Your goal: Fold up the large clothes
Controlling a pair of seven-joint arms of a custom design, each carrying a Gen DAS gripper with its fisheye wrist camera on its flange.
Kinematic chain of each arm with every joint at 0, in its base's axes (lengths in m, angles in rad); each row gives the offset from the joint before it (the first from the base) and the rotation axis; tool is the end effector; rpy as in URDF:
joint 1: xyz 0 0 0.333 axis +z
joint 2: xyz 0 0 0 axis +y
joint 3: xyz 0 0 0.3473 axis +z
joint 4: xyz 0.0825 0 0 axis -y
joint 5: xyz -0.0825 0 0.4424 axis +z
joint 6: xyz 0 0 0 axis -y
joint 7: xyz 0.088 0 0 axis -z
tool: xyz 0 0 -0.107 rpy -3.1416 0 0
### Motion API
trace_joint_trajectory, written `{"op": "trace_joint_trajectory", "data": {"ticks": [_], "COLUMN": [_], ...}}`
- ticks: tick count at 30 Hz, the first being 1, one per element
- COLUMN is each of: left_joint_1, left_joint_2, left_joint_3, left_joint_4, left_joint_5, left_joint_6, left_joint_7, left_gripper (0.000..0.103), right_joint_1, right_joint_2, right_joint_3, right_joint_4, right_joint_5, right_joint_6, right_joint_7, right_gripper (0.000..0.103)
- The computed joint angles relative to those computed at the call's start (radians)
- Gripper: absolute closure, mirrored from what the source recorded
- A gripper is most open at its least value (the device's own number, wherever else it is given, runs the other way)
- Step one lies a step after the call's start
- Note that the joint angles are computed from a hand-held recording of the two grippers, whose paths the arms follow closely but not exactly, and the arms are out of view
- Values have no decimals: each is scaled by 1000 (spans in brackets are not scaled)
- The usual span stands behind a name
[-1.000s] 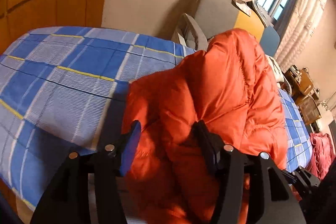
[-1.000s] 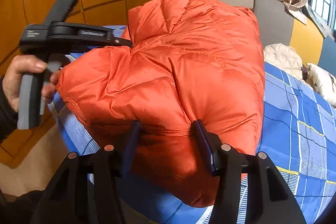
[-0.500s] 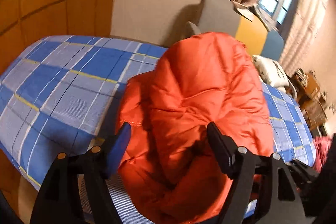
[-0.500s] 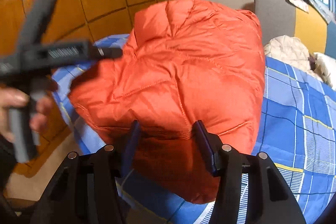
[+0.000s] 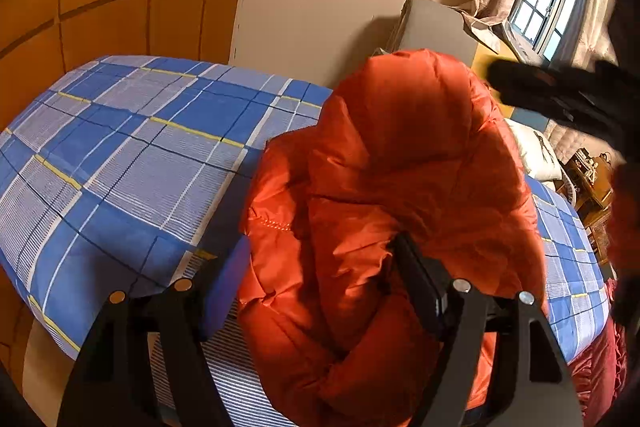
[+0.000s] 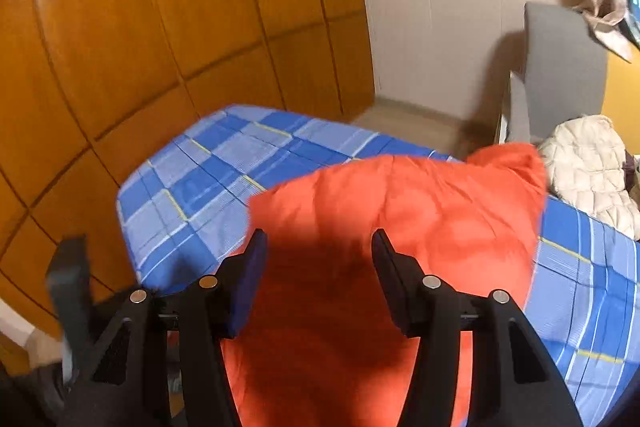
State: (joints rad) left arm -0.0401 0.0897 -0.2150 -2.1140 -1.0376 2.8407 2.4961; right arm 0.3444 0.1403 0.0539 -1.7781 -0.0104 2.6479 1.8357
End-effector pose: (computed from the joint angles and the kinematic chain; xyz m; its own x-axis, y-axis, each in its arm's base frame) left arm 0.6290 -0.1151 0.4224 -0.3516 -0.8984 0.2632 -0.7244 0.0830 -0.6844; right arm 0.6562 0.2741 0.5712 0.1975 -0.9650 -0.1724 -0.7639 -0.0413 -0.6440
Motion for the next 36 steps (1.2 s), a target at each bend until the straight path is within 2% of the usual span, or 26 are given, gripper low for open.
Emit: {"op": "trace_joint_trajectory", "data": {"ticks": [2,4,6,9,14,17,20,21,23,24,26,28,31,34,36], "left_joint_1": [2,7,14,27,54,69,76,77,79,80,82,85,95,115,129], "left_joint_2": [8,17,32,53,94,108,111,112,111,111,111,117,134,163,189], "left_joint_3": [1,-2,-4,-11,-30,-35,-39,-40,-42,-42,-42,-42,-38,-35,-32], "left_joint_4": [2,7,18,33,60,71,71,73,74,75,74,81,100,133,163], "left_joint_5": [7,-1,0,-10,-37,-41,-36,-34,-37,-40,-43,-51,-56,-58,-51], "left_joint_6": [-7,-13,-29,-47,-67,-97,-112,-115,-118,-119,-120,-127,-166,-239,-296], "left_joint_7": [0,20,32,44,95,105,131,133,144,153,164,175,170,165,152], "left_gripper": [29,29,29,29,28,28,27,27,26,26,23,20,14,11,11], "right_joint_1": [9,13,15,9,29,28,-6,-17,-28,-29,-49,-74,-78,-49,-43], "right_joint_2": [61,130,179,240,326,311,209,158,59,4,-83,-153,-228,-248,-244], "right_joint_3": [-13,-23,-27,-30,-52,-51,-25,-19,-18,-24,-19,-11,-29,-60,-67], "right_joint_4": [85,183,244,313,407,377,238,171,38,-37,-157,-261,-403,-466,-476], "right_joint_5": [-53,-61,-55,-20,-36,-25,58,88,117,107,144,312,584,917,1079], "right_joint_6": [-84,-200,-272,-349,-431,-389,-255,-195,-75,-20,50,89,112,107,76], "right_joint_7": [31,39,37,36,85,85,49,37,32,44,25,-70,-208,-424,-551], "right_gripper": [49,53,54,55,56,56,55,49,28,13,10,3,3,3,3]}}
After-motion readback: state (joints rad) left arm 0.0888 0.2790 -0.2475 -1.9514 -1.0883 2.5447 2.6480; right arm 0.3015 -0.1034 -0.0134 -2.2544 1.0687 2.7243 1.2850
